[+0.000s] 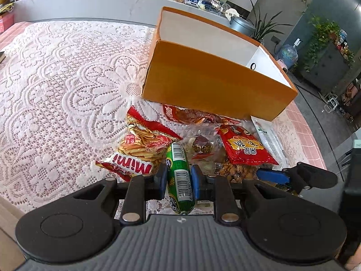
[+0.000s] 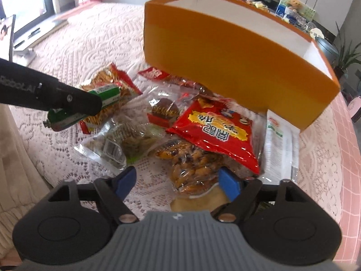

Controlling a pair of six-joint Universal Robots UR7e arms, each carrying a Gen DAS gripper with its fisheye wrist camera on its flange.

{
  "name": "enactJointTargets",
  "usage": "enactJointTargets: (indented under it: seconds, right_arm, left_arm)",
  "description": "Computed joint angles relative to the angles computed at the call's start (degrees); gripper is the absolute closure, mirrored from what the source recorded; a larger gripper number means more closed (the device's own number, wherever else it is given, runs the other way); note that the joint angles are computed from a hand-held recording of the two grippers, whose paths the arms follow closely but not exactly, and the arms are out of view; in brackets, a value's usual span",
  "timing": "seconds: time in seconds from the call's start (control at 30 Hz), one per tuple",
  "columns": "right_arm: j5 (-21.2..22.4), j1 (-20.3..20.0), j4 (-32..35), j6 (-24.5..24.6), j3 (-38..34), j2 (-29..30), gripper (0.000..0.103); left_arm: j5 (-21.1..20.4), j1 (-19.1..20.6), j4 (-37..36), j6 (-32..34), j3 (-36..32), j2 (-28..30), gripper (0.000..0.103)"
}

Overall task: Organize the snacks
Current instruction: 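Lift the green stick and nut bag with both grippers over the orange box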

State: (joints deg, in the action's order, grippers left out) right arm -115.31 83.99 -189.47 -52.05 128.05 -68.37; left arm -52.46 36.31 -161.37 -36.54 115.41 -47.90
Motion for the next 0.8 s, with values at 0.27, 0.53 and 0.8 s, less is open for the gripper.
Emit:
enactJointTargets:
  seconds: [0.27, 0.53, 0.8]
  right_arm:
    - [-4.1, 0.7, -1.0, -0.4, -1.4, 2.9, 0.028]
    - [-3.7, 0.6, -7.8, -2.4, 0.4, 3.3, 0.052]
    - [-1.3, 0.5, -9.6, -0.8, 3.1, 0.0, 0.066]
  left_arm:
    - [-1.3, 0.7, -0.4, -0.4, 0.0, 0.1, 0.078]
    - [-1.2, 0.5, -0.5, -0.3, 0.5, -0.3, 0.078]
    - [-0.5, 0.1, -0.7, 0.6, 0.7, -0.1, 0.078]
